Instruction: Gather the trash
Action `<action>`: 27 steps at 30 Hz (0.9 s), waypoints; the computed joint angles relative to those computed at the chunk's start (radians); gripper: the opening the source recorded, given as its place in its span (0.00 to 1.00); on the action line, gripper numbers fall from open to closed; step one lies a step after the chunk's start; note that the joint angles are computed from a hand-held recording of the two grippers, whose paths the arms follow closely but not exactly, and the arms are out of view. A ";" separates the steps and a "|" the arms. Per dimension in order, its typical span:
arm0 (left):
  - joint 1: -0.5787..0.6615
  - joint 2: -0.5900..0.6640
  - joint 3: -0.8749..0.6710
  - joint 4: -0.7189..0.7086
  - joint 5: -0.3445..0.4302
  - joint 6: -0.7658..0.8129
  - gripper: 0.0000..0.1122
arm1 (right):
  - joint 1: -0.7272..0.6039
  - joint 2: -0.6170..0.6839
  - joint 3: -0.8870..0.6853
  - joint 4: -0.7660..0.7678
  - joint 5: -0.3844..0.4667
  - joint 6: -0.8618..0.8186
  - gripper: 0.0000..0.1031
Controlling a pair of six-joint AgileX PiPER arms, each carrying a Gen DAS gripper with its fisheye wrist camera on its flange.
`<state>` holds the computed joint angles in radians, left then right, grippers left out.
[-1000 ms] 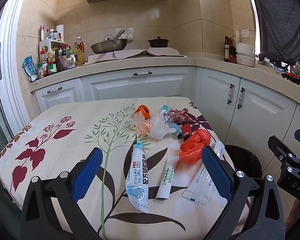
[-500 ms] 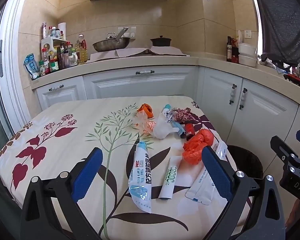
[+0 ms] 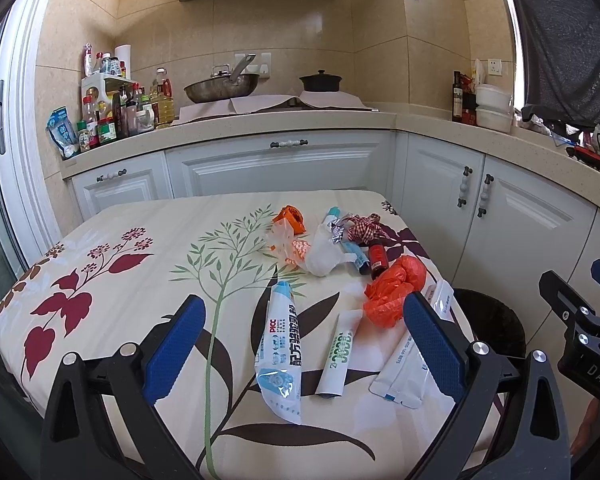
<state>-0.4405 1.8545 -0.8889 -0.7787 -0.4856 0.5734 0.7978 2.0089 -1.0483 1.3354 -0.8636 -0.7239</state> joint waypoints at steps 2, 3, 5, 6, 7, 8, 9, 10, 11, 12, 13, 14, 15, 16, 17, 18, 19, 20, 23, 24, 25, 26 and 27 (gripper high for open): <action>-0.001 0.000 0.001 0.000 0.000 -0.001 0.86 | 0.001 0.001 0.002 -0.003 -0.001 0.004 0.96; -0.001 0.000 0.001 0.000 0.000 -0.001 0.86 | 0.000 0.001 0.004 -0.004 -0.002 0.006 0.96; -0.002 0.000 0.001 0.001 -0.002 -0.002 0.86 | -0.001 0.002 -0.004 0.000 -0.002 -0.003 0.96; -0.001 -0.001 0.000 0.000 0.001 0.000 0.86 | 0.001 0.003 -0.004 0.001 -0.003 -0.001 0.96; -0.001 -0.001 0.000 -0.002 0.002 0.001 0.86 | 0.000 0.003 -0.004 0.000 -0.002 0.000 0.96; -0.002 -0.001 -0.001 -0.005 0.001 0.005 0.86 | 0.000 0.001 -0.002 -0.001 -0.001 0.001 0.96; -0.002 -0.001 -0.001 -0.005 0.001 0.005 0.86 | 0.000 0.000 0.001 -0.002 -0.001 0.002 0.96; -0.001 -0.001 0.000 -0.005 0.002 0.004 0.86 | 0.002 0.000 -0.001 0.001 -0.001 -0.001 0.96; -0.001 -0.001 0.000 -0.005 0.002 0.003 0.86 | 0.002 0.000 -0.002 0.003 0.000 -0.003 0.96; -0.001 -0.001 0.000 -0.003 0.002 0.002 0.86 | 0.002 0.000 0.000 0.001 -0.002 0.000 0.96; -0.002 -0.001 0.000 -0.003 0.000 0.001 0.86 | 0.002 0.000 0.001 0.000 -0.002 0.000 0.96; -0.002 0.000 0.001 -0.004 -0.001 0.001 0.86 | 0.002 -0.001 0.001 0.000 -0.002 0.001 0.96; -0.005 0.002 0.002 -0.004 -0.005 -0.001 0.86 | 0.002 0.000 -0.001 0.001 -0.003 0.000 0.96; -0.005 0.002 0.002 -0.004 -0.006 -0.002 0.86 | 0.004 -0.004 0.008 -0.002 -0.005 0.006 0.96; -0.005 0.002 0.002 -0.004 -0.006 -0.002 0.86 | 0.004 -0.004 0.006 0.000 -0.005 0.005 0.96; -0.005 0.001 0.002 -0.002 -0.006 -0.003 0.86 | 0.003 -0.005 0.005 0.001 -0.005 0.004 0.96; -0.006 0.001 0.004 0.000 -0.008 -0.005 0.86 | 0.003 -0.005 0.007 0.000 -0.005 0.004 0.96; -0.007 0.000 0.006 0.003 -0.009 -0.008 0.86 | 0.003 -0.006 0.007 0.000 -0.005 0.003 0.96; -0.007 -0.001 0.008 0.002 -0.010 -0.008 0.86 | 0.003 -0.007 0.008 -0.002 -0.004 0.004 0.96; -0.007 -0.001 0.008 0.002 -0.010 -0.008 0.86 | 0.003 -0.007 0.008 -0.002 -0.004 0.004 0.96; -0.008 -0.001 0.008 -0.002 -0.011 -0.006 0.86 | 0.002 -0.007 0.009 -0.002 -0.004 0.004 0.96; -0.008 -0.001 0.009 -0.001 -0.011 -0.008 0.86 | 0.003 -0.007 0.009 -0.001 -0.005 0.004 0.96; -0.007 -0.002 0.009 0.005 -0.010 -0.012 0.86 | 0.002 -0.007 0.008 -0.001 -0.005 0.004 0.96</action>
<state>-0.4472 1.8528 -0.8796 -0.7732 -0.4954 0.5617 0.8002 2.0015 -1.0402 1.3342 -0.8688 -0.7202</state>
